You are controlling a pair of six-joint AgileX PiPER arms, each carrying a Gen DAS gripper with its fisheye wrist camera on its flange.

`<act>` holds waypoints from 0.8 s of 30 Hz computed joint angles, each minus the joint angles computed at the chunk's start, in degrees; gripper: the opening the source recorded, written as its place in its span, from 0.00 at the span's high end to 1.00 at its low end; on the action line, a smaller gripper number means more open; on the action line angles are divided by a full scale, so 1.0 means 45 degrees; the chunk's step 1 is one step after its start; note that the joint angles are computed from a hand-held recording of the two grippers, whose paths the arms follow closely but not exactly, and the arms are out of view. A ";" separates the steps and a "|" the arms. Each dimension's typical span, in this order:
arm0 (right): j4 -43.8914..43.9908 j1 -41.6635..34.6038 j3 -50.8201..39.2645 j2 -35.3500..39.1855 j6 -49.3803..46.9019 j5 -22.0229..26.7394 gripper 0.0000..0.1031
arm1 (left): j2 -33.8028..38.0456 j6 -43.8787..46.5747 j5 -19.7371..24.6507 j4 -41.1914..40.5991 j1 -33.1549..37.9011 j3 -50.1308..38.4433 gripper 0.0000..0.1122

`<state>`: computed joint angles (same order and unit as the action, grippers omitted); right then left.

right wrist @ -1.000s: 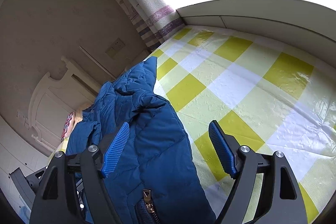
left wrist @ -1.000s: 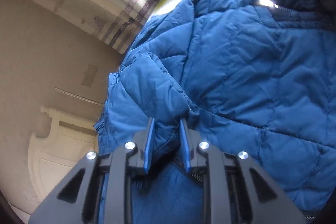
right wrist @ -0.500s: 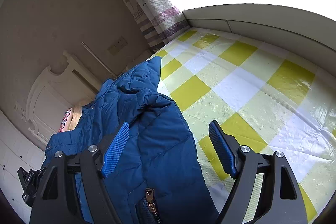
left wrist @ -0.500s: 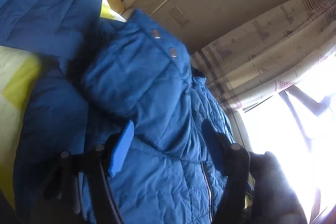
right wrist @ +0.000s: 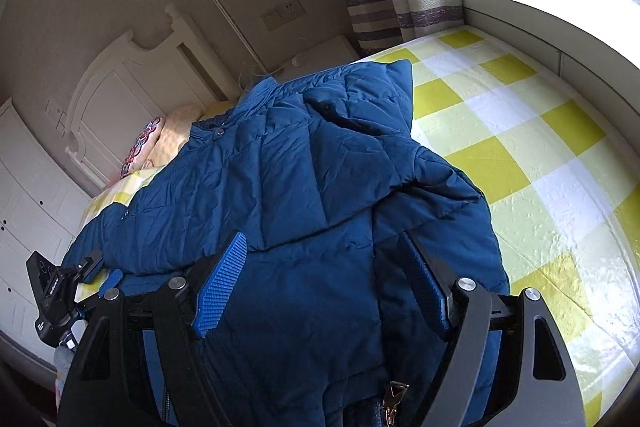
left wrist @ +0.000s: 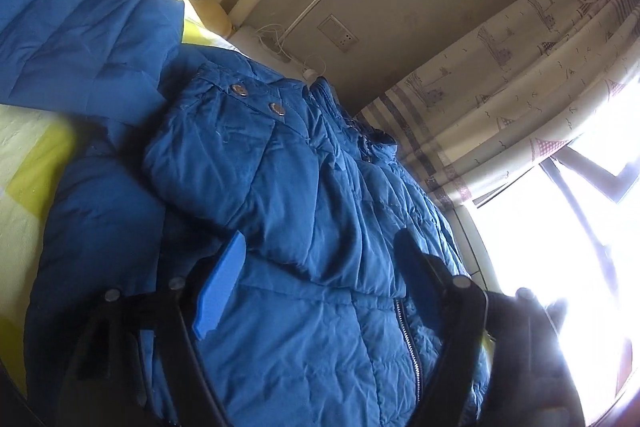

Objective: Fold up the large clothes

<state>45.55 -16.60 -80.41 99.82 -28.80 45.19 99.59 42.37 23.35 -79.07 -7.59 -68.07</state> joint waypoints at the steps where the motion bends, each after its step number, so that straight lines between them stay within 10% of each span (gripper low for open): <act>1: -0.0128 0.0101 -0.0751 0.0638 0.0493 0.0440 0.27 | 0.0016 -0.0217 -0.0101 0.0294 -0.0118 -0.0053 0.32; 4: -0.0105 0.0281 -0.2254 0.2047 0.1222 0.0938 0.48 | -0.0030 -0.0669 -0.0222 0.0751 -0.0216 -0.0078 0.31; 9: 0.0590 0.0021 -0.1285 0.1858 0.0868 -0.1137 0.87 | 0.0149 -0.1386 -0.0382 0.1314 -0.0370 -0.0330 0.30; 18: 0.1119 -0.0373 -0.0290 0.1379 0.1124 -0.2038 0.93 | 0.0019 -0.1511 -0.0550 0.1685 -0.0459 -0.0164 0.29; 22: -0.0684 -0.0292 -0.0867 0.1276 0.2764 -0.0715 0.85 | -0.0089 -0.0860 -0.0476 0.0881 -0.0299 0.0075 0.28; 24: -0.2400 0.0283 0.0142 -0.0158 0.3570 -0.1683 0.81 | -0.0156 -0.0721 -0.0610 0.0739 -0.0311 0.0169 0.28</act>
